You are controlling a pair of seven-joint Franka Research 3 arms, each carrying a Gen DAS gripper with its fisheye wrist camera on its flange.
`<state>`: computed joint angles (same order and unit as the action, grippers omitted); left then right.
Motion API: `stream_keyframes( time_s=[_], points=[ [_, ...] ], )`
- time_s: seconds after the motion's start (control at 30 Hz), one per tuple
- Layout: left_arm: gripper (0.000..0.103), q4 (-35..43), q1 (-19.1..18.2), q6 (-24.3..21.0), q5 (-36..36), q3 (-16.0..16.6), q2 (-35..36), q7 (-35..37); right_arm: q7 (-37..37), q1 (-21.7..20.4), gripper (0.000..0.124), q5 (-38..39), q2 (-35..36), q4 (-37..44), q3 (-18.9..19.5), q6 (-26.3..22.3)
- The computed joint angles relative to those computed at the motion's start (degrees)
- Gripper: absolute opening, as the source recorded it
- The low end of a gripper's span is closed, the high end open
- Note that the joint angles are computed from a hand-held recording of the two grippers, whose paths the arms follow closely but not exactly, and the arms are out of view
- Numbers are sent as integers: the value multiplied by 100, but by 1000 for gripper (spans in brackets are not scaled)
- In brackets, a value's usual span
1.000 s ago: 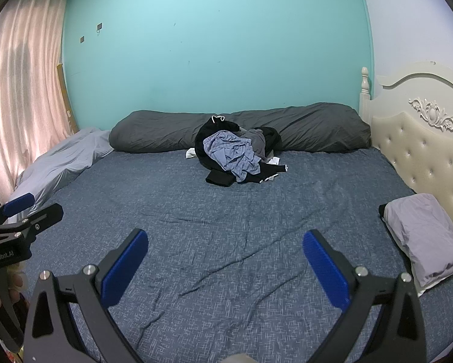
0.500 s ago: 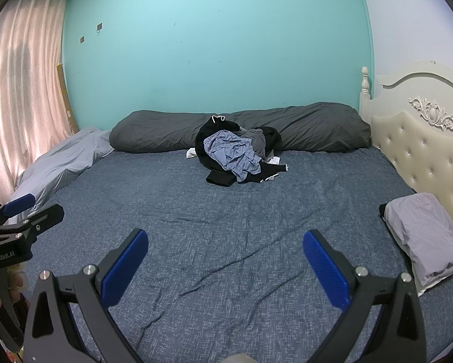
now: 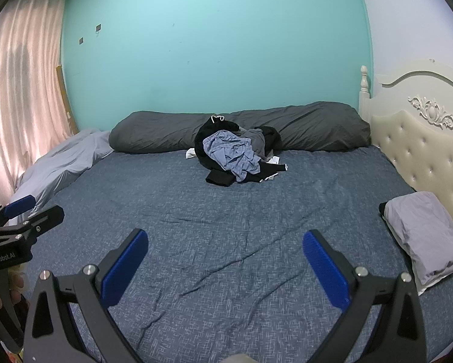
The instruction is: Fold clothes
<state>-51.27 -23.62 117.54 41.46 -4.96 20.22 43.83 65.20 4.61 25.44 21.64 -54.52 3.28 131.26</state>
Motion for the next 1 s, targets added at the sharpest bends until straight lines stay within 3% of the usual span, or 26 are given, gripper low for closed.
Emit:
stream_keyframes(
  time_s=[1.0],
  points=[
    [103, -180, 34, 11, 29, -41, -109, -60, 2, -8, 103, -5, 51, 91, 8, -73]
  ],
)
